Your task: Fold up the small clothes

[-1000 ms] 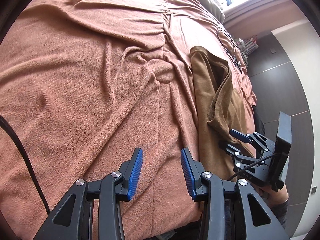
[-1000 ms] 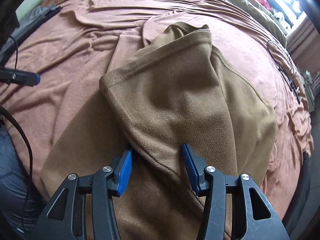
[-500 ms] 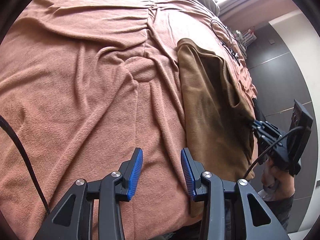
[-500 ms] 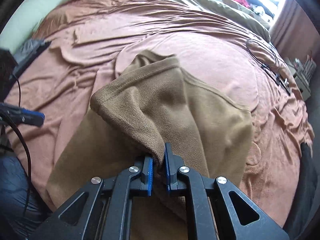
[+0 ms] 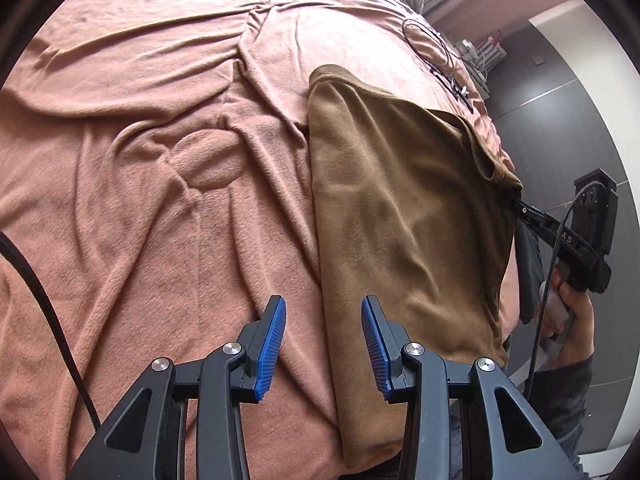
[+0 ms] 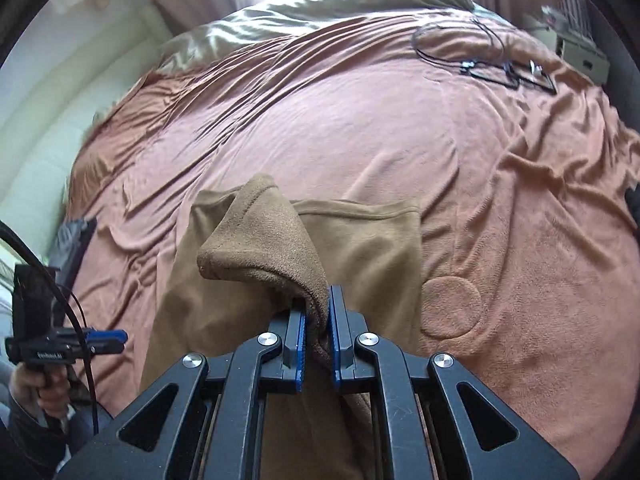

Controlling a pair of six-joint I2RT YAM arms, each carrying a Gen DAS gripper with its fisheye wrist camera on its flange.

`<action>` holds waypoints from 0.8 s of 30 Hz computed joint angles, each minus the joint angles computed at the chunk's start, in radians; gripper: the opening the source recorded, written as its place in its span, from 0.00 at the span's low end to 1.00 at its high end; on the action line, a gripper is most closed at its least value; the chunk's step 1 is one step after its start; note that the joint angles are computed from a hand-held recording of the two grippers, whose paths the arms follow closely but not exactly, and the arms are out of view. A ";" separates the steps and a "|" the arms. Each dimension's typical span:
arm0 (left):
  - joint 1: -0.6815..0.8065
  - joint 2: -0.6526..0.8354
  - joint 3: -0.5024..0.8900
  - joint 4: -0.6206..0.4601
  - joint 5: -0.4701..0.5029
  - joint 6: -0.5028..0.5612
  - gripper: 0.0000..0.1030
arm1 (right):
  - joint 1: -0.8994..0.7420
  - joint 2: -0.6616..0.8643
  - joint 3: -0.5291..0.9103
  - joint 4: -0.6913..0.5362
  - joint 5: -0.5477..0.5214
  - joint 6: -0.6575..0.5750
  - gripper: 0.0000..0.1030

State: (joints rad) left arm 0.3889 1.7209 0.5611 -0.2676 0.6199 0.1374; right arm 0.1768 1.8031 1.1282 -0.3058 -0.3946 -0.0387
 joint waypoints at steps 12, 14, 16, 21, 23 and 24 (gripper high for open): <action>-0.082 0.111 0.080 0.040 -0.051 -0.069 0.40 | -0.115 0.263 0.159 -0.003 -0.161 0.081 0.08; -0.093 0.130 0.089 0.047 -0.055 -0.079 0.40 | -0.133 0.283 0.168 0.007 -0.209 0.100 0.09; -0.107 0.145 0.095 0.056 -0.058 -0.088 0.40 | -0.148 0.289 0.163 0.021 -0.244 0.112 0.11; -0.125 0.160 0.089 0.068 -0.055 -0.091 0.40 | -0.185 0.290 0.149 0.018 -0.322 0.070 0.32; -0.126 0.155 0.082 0.068 -0.053 -0.089 0.40 | -0.201 0.287 0.136 0.019 -0.357 0.051 0.43; -0.130 0.151 0.076 0.071 -0.053 -0.094 0.40 | -0.204 0.279 0.126 0.011 -0.367 0.036 0.46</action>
